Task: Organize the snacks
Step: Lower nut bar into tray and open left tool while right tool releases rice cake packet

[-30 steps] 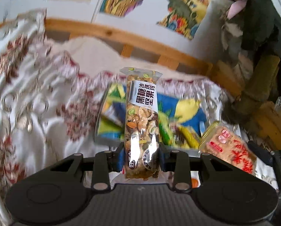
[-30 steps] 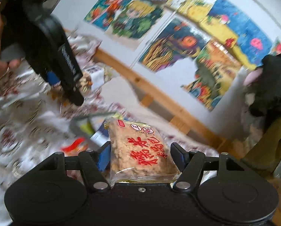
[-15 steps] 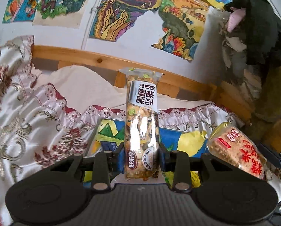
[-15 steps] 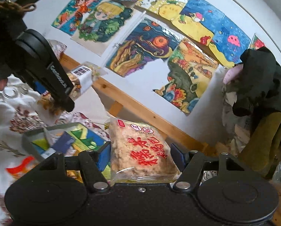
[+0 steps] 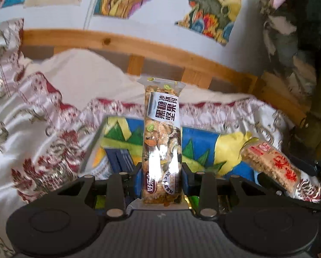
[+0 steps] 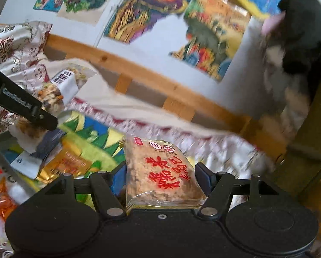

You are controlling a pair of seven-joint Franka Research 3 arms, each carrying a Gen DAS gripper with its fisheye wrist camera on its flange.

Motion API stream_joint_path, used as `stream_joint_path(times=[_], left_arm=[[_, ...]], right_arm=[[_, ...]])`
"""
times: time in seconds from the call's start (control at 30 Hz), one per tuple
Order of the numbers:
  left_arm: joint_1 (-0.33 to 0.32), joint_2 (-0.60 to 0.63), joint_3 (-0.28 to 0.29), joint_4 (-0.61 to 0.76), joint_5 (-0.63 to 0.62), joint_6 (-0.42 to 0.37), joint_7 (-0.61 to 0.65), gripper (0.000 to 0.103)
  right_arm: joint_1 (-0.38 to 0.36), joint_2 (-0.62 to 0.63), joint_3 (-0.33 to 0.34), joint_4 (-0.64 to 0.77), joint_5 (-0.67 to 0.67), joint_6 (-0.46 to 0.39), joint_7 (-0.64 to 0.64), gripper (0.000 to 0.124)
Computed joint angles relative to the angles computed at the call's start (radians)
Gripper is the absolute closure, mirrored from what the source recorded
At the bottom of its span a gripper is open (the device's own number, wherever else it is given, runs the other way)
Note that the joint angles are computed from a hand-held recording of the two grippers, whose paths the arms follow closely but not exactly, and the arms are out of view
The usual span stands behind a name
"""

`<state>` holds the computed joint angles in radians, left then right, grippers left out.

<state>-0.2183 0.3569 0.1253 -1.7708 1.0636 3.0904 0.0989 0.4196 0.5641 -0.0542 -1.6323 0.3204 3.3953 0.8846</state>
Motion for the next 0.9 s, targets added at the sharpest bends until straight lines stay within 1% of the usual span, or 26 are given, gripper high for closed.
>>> stream_joint_path(times=[0.03, 0.07, 0.13, 0.3, 0.37, 0.47, 0.53, 0.67, 0.7, 0.73, 0.77, 0.83, 0.87, 0.9], left_arm=[[0.029, 0.009, -0.038, 0.001, -0.049, -0.006, 0.059, 0.065], [0.044, 0.015, -0.058, 0.003, -0.085, -0.014, 0.103, 0.065], [0.046, 0.023, -0.073, 0.007, -0.134, -0.043, 0.159, 0.065], [0.016, 0.030, -0.077, 0.024, -0.173, -0.135, 0.230, 0.065], [0.020, 0.035, -0.089, 0.030, -0.194, -0.153, 0.261, 0.065], [0.036, 0.044, -0.119, 0.040, -0.260, -0.195, 0.330, 0.065], [0.027, 0.047, -0.112, 0.045, -0.262, -0.209, 0.339, 0.065], [0.028, 0.050, -0.119, 0.045, -0.290, -0.215, 0.371, 0.065], [0.023, 0.051, -0.113, 0.046, -0.285, -0.216, 0.371, 0.065], [0.020, 0.051, -0.111, 0.047, -0.282, -0.219, 0.375, 0.065], [0.019, 0.052, -0.111, 0.048, -0.282, -0.222, 0.382, 0.065], [0.019, 0.053, -0.112, 0.050, -0.287, -0.224, 0.389, 0.065], [0.021, 0.053, -0.114, 0.049, -0.293, -0.223, 0.393, 0.065], [0.022, 0.052, -0.116, 0.049, -0.297, -0.223, 0.397, 0.065]], right_arm=[[0.009, 0.002, -0.011, 0.001, 0.004, -0.017, -0.002, 0.055], [0.023, 0.006, -0.027, 0.001, 0.007, -0.023, -0.004, 0.055], [0.042, 0.016, -0.049, 0.004, 0.007, -0.031, -0.008, 0.055], [0.039, 0.030, -0.045, 0.017, -0.012, -0.073, 0.003, 0.055], [0.026, 0.036, -0.030, 0.021, -0.034, -0.078, -0.001, 0.055], [0.032, 0.040, -0.039, 0.023, -0.050, -0.093, 0.003, 0.055], [0.037, 0.043, -0.045, 0.027, -0.056, -0.106, 0.011, 0.055], [0.039, 0.043, -0.052, 0.029, -0.073, -0.124, 0.030, 0.055], [0.036, 0.043, -0.048, 0.028, -0.077, -0.127, 0.033, 0.062], [0.027, 0.041, -0.038, 0.027, -0.083, -0.128, 0.034, 0.065], [0.040, 0.042, -0.055, 0.027, -0.086, -0.134, 0.041, 0.066], [0.057, 0.045, -0.076, 0.026, -0.090, -0.127, 0.055, 0.064], [0.057, 0.045, -0.077, 0.027, -0.092, -0.130, 0.059, 0.058], [0.055, 0.043, -0.075, 0.026, -0.093, -0.137, 0.063, 0.056]])
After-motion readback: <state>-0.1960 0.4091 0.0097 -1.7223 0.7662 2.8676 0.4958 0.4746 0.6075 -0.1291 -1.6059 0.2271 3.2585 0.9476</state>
